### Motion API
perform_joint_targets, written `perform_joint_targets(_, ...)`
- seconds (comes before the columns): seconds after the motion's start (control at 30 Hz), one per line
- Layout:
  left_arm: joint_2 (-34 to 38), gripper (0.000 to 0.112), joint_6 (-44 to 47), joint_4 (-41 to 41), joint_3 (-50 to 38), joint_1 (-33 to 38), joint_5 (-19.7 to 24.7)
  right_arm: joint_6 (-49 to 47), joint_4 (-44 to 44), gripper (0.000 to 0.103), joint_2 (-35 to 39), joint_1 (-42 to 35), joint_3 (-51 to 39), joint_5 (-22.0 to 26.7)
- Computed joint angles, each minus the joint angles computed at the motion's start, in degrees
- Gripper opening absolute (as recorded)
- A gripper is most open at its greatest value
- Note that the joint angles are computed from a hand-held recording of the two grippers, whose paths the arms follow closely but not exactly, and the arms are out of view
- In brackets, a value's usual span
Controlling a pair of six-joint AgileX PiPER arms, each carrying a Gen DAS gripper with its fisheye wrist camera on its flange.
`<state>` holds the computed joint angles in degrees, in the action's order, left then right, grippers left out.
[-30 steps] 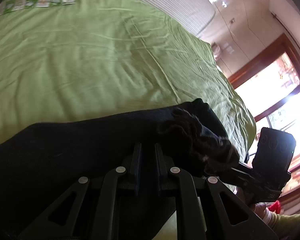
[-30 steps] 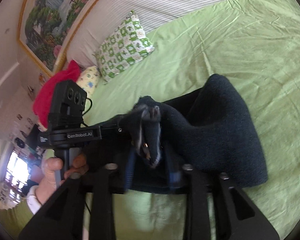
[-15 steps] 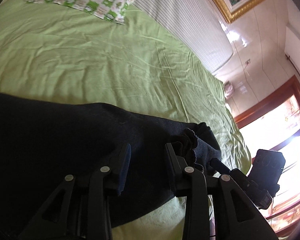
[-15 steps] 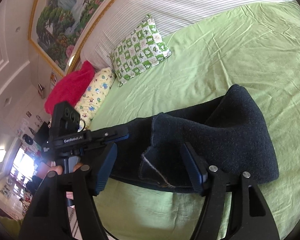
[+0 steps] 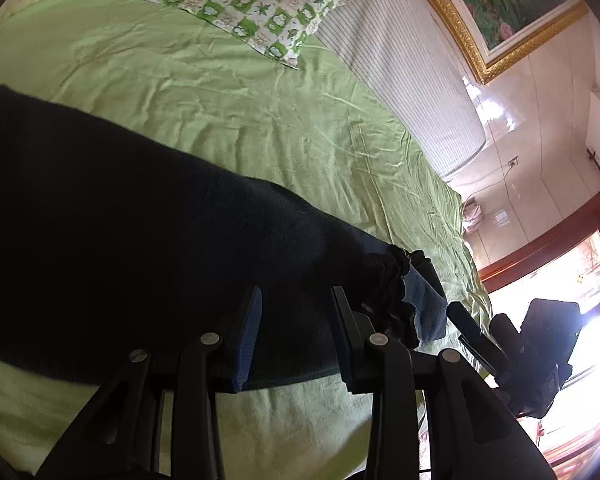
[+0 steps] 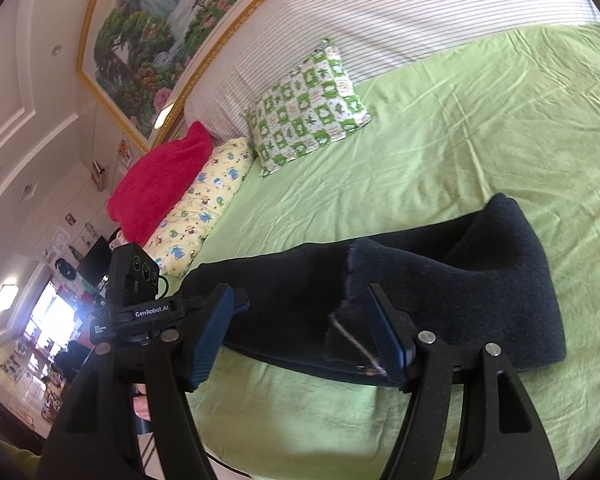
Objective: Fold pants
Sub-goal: 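Lower the folded end onto the pants and open both grippers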
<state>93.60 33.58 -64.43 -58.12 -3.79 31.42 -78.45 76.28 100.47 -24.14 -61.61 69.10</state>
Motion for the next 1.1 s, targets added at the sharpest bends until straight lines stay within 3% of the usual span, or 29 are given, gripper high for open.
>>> perform_joint_targets(0.17,-2.9,0.034,-0.6,0.3,3.7,0.3,-2.1,0.3,-0.3,0.068,-0.2,1.7,-0.1,-0.4)
perform_joint_targets(0.3,-5.7,0.043,0.6,-2.4,7.1,1.9,-3.0,0.5,-0.2,0.068,-0.2,3.0,0.0,-1.0)
perform_joint_targets(0.5,-11.1,0.044,-7.1,4.0,11.1,1.8,-7.0,1.2,-1.0,0.068,0.1,4.6,-0.6,-1.4)
perform_joint_targets(0.77,-21.3,0.061,-13.3,5.3,20.0,6.2,-9.4,3.8,-5.2,0.071,2.4,8.2,-4.5,-0.5)
perform_joint_targets(0.9,-23.2,0.061,-12.4,2.0,23.5,11.1,-8.3,5.0,-6.6,0.072,3.3,10.9,-7.0,-0.7)
perform_joint_targets(1.1,-21.1,0.061,-3.8,-6.1,24.9,19.9,-3.2,11.0,-11.1,0.072,6.7,17.6,-17.3,-0.1)
